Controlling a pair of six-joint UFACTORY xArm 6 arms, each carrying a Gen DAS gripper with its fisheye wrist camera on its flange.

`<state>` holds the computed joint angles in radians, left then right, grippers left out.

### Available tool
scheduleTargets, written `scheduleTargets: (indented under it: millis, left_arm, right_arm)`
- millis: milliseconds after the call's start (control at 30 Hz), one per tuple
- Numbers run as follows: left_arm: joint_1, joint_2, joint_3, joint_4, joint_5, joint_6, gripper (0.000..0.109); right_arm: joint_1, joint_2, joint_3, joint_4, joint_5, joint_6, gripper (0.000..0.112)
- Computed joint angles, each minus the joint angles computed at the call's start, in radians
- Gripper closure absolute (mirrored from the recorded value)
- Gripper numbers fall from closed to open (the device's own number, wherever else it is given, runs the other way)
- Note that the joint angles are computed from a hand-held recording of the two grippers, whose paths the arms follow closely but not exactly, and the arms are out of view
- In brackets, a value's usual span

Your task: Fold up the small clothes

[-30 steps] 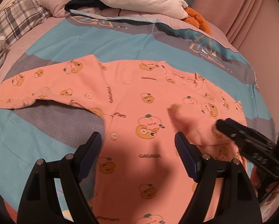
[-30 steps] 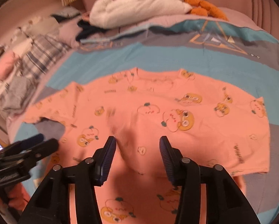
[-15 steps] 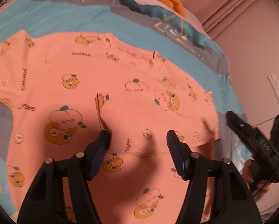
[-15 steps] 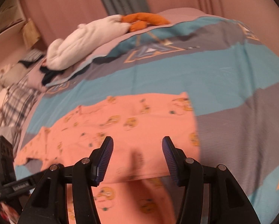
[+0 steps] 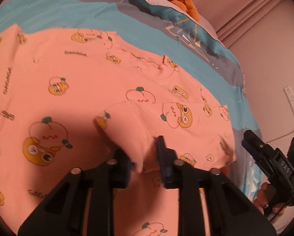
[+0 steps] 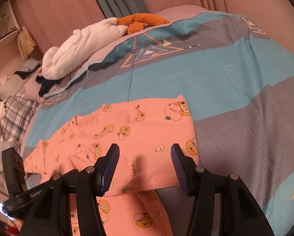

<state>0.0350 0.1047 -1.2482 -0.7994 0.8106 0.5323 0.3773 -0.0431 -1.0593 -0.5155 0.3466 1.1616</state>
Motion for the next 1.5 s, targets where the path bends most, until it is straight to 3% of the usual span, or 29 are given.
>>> scheduleTargets:
  millis: [267,567,767,1233,1500]
  left_arm:
    - [-0.011,-0.067,-0.019,-0.016,-0.080,0.055,0.096]
    - [-0.002,-0.057,-0.109,0.061,-0.139,0.022,0.097]
    - [0.035,-0.055,-0.143,0.109,-0.146,-0.025,0.097]
    - [0.066,-0.070,-0.120,0.242,-0.258,-0.038,0.097]
    - [0.088,-0.068,-0.118,0.280,-0.278,-0.063,0.096]
  right_arm:
    - [-0.008,-0.007,0.017,0.018,-0.029,-0.009,0.059]
    - [-0.007,0.008,0.018,0.110,-0.060,-0.080,0.059]
    - [0.001,0.013,0.036,0.288,-0.118,-0.233,0.059]
    - [0.026,0.051,-0.004,0.359,-0.093,-0.325,0.059]
    - [0.035,0.070,-0.023,0.391,-0.083,-0.372,0.059]
